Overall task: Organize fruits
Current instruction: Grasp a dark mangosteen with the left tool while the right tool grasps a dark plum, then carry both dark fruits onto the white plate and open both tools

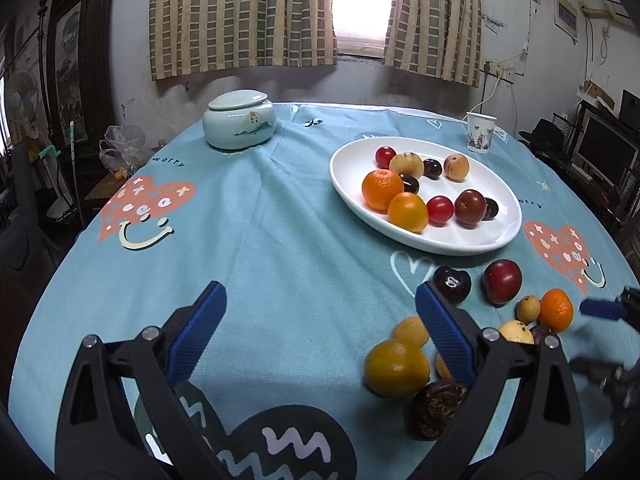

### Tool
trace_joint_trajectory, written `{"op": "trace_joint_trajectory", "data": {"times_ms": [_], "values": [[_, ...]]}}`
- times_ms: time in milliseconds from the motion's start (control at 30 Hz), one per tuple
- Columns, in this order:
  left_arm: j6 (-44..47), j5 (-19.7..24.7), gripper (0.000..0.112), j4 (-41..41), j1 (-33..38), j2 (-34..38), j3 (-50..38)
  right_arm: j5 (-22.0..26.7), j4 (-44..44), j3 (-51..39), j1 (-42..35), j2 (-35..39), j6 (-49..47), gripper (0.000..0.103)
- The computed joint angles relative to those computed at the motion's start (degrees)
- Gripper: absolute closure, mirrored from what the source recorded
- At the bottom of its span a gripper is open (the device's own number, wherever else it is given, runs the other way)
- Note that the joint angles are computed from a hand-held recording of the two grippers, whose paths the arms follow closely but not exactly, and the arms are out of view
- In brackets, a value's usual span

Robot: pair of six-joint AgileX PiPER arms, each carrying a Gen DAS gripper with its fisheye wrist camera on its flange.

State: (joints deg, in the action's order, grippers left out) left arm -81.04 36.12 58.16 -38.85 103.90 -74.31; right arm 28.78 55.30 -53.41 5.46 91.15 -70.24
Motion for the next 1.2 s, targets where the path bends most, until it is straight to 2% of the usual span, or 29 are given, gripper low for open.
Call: {"op": "trace_joint_trajectory", "data": {"times_ms": [167, 267, 300, 367, 400, 467, 533, 600, 667, 800, 900, 1000, 1033, 1133, 1167, 1200], "values": [[-0.5, -0.7, 0.015, 0.5, 0.1, -1.2, 0.7, -2.1, -10.1, -0.1, 4.2, 1.3, 10.0, 0.032], [-0.6, -1.3, 0.015, 0.0, 0.4, -1.7, 1.0, -2.5, -8.8, -0.4, 4.7, 2.2, 10.0, 0.033], [-0.3, -1.6, 0.015, -0.2, 0.5, -2.0, 1.1, -2.7, -9.0, -1.2, 5.0, 3.3, 10.9, 0.040], [-0.1, -2.1, 0.015, -0.3, 0.4, -2.5, 1.5, -5.4, -11.7, -2.0, 6.5, 4.6, 14.0, 0.044], [0.0, -2.4, 0.015, -0.3, 0.4, -2.7, 1.7, -5.1, -13.9, -3.1, 6.9, 5.9, 16.7, 0.046], [0.7, -2.8, 0.015, -1.1, 0.6, -3.0, 1.9, -8.0, -19.7, -3.1, 8.4, 6.5, 21.9, 0.056], [4.4, -4.4, 0.015, -4.8, 1.3, -3.5, 2.1, -7.2, -18.1, -2.8, 7.6, 5.8, 20.2, 0.057], [6.0, -3.7, 0.015, -6.7, 0.4, -4.2, 2.5, -7.2, -15.1, -1.4, 6.5, 4.0, 16.8, 0.058], [10.5, -5.6, 0.015, -10.8, -1.1, -7.1, 5.2, -6.1, -12.6, -0.2, 4.8, 2.1, 14.2, 0.057], [16.3, -1.4, 0.015, -13.8, -7.5, -7.7, 6.3, -4.3, -11.0, 2.2, 2.4, -0.9, 10.7, 0.057], [19.7, 1.6, 0.015, -16.2, -10.9, -4.4, 4.0, -3.3, -8.4, 3.6, 1.1, -2.1, 7.6, 0.057], [21.7, 3.8, 0.016, -17.9, -11.2, -0.9, 0.4, -2.2, -5.2, 4.6, 0.3, -3.1, 4.6, 0.057], [22.6, 4.1, 0.018, -19.0, -10.8, 0.2, -0.7, -2.0, -4.6, 4.8, 0.1, -3.4, 4.0, 0.057], [25.3, 4.3, 0.045, -22.2, -8.8, 2.7, -3.4, -1.2, -3.6, 5.1, -0.2, -4.0, 3.0, 0.057], [27.4, 4.3, 0.073, -25.0, -7.7, 3.6, -4.3, -1.1, -3.5, 5.2, -0.3, -4.0, 3.0, 0.057], [29.4, 4.2, 0.071, -27.6, -6.7, 4.1, -4.8, -1.0, -3.3, 5.2, -0.4, -4.0, 2.8, 0.057]]}}
